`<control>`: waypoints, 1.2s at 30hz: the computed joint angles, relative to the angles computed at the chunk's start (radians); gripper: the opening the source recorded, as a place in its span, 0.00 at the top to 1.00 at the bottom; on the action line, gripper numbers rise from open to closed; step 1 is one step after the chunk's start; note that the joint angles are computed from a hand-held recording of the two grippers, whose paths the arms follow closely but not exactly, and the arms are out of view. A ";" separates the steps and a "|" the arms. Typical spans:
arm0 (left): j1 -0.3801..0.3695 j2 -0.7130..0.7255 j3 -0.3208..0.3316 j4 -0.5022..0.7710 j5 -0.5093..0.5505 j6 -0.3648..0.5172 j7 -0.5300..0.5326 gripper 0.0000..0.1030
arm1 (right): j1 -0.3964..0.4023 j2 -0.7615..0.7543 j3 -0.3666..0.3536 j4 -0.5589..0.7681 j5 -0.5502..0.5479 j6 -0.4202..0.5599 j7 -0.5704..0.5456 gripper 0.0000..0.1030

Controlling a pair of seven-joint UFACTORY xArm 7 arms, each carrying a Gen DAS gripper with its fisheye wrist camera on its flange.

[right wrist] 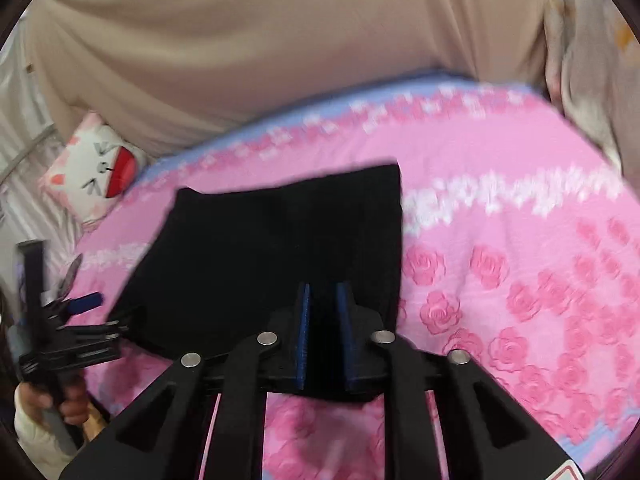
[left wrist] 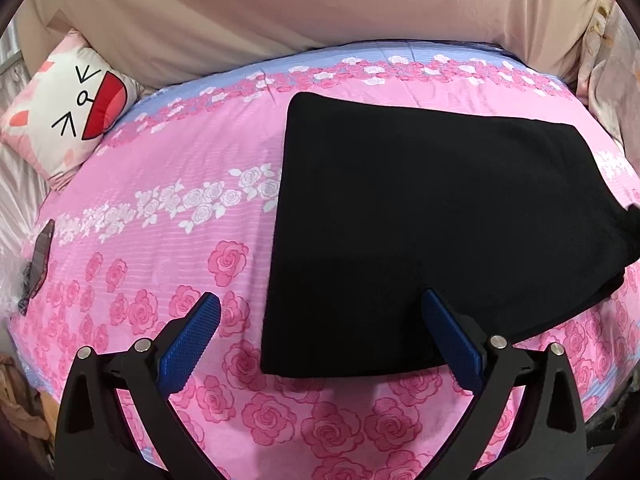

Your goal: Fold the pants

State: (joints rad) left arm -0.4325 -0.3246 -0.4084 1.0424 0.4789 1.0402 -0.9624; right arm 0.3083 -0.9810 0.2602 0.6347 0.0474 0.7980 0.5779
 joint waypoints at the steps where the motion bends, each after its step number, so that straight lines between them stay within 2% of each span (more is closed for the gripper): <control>1: 0.000 0.000 -0.001 -0.001 0.001 0.002 -0.002 0.05 | 0.018 0.002 -0.001 0.008 0.008 0.002 -0.009 0.84; 2: 0.000 0.002 -0.001 0.000 0.000 0.002 -0.005 0.05 | 0.038 0.008 -0.005 0.008 0.018 0.011 -0.022 0.84; 3: 0.000 0.002 0.000 -0.001 -0.003 0.000 -0.010 0.05 | 0.039 0.014 0.004 0.003 0.014 0.037 -0.026 0.92; 4: -0.001 0.001 0.002 -0.004 -0.008 -0.005 -0.010 0.05 | 0.028 0.027 0.017 -0.010 0.000 0.052 -0.021 0.93; 6: -0.001 0.004 -0.002 -0.002 -0.005 0.001 -0.014 0.05 | 0.051 -0.043 -0.020 -0.103 0.042 -0.007 -0.005 0.93; 7: -0.001 0.006 -0.007 0.001 0.004 0.008 -0.016 0.05 | 0.061 -0.061 -0.038 -0.110 0.070 -0.007 0.011 0.91; 10: -0.006 0.008 -0.010 -0.002 0.021 0.011 -0.012 0.05 | 0.066 -0.113 -0.036 -0.099 0.092 0.019 0.037 0.73; 11: -0.007 0.008 -0.008 -0.004 0.020 0.007 -0.016 0.05 | 0.061 -0.122 -0.029 -0.092 0.088 0.035 0.042 0.63; 12: -0.008 0.008 -0.006 -0.007 0.017 0.005 -0.018 0.05 | 0.058 -0.131 -0.026 -0.089 0.088 0.042 0.047 0.57; 15: -0.009 0.003 -0.003 -0.014 0.011 -0.002 -0.024 0.05 | 0.037 -0.156 -0.015 -0.089 0.081 0.071 0.070 0.46; 26: -0.013 -0.022 0.011 -0.041 -0.021 -0.032 -0.005 0.05 | 0.021 -0.177 -0.053 -0.145 0.114 0.066 0.104 0.42; 27: -0.016 -0.041 0.021 -0.053 -0.044 -0.052 0.005 0.05 | 0.023 -0.179 -0.057 -0.147 0.120 0.061 0.107 0.39; 28: -0.033 -0.084 0.058 -0.087 -0.109 -0.113 0.034 0.05 | 0.029 -0.181 -0.068 -0.151 0.130 0.053 0.105 0.38; 30: -0.066 -0.144 0.131 -0.149 -0.256 -0.241 0.108 0.05 | 0.047 -0.191 -0.093 -0.169 0.160 0.030 0.101 0.31; 32: -0.112 -0.158 0.219 -0.185 -0.421 -0.329 0.208 0.05 | 0.070 -0.200 -0.120 -0.193 0.199 -0.003 0.096 0.29; 34: -0.099 -0.141 0.241 -0.186 -0.494 -0.324 0.237 0.05 | 0.103 -0.197 -0.156 -0.219 0.250 -0.042 0.084 0.28; 36: -0.118 -0.130 0.299 -0.212 -0.634 -0.330 0.301 0.05 | 0.135 -0.189 -0.192 -0.242 0.302 -0.069 0.068 0.22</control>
State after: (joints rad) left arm -0.5503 -0.4545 -0.1095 0.8301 -0.1555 0.7099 -0.6617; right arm 0.4431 -1.1696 0.0685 0.3924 0.3492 0.7291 0.6456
